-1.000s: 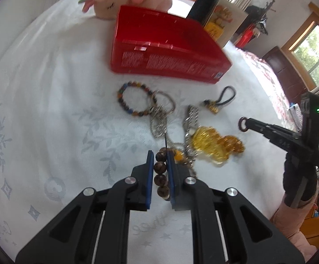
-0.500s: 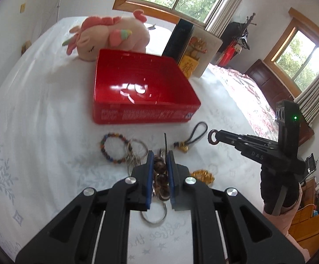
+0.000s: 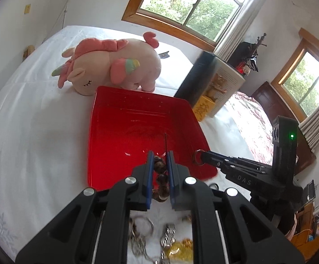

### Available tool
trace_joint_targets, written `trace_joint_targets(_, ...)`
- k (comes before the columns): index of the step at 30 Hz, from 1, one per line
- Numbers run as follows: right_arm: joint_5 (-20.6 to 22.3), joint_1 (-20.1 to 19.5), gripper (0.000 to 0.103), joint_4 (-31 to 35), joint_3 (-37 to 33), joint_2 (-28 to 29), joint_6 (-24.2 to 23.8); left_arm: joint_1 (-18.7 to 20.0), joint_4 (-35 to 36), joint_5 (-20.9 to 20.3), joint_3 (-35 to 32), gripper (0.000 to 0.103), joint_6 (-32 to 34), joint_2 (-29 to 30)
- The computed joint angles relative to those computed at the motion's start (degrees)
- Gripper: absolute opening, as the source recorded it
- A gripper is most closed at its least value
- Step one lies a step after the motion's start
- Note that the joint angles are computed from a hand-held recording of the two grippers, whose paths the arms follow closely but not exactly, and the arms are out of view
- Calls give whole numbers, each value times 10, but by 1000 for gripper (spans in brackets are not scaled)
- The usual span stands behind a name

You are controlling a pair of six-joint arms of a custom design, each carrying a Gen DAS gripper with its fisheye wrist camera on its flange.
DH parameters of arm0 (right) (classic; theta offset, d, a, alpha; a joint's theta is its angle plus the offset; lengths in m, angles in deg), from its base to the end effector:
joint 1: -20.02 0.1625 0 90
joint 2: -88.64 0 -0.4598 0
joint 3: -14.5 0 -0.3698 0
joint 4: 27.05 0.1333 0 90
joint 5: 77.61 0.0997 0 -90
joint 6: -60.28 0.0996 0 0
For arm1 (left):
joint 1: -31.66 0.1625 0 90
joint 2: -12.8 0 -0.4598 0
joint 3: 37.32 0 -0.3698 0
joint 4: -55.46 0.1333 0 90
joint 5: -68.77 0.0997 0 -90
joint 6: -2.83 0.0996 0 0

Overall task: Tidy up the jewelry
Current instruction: 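Carry both items into the red box and open both tools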

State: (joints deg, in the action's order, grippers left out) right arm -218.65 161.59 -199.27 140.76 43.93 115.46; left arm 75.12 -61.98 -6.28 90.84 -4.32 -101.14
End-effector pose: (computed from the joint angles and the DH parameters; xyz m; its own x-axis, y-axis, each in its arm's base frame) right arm 0.4119 -0.2555 0.0587 -0.8703 0.2322 0.4344 -0.1206 0.7546 -0.6450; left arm -0.1018 -0.3155 0.4210 -0.7898 0.5722 -0.2207 0.6131 0.7466 -0.2582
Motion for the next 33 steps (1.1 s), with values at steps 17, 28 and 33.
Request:
trace_joint_targets(17, 37, -110, 8, 0, -28, 47, -69, 100, -131, 15, 16, 11, 56, 180)
trace_joint_targets(28, 13, -81, 21, 17, -25, 37, -42, 94, -114, 17, 16, 38, 51, 152)
trace_joint_targets(33, -9, -45, 21, 20, -21, 24, -30, 45, -83, 47, 21, 46, 31, 103)
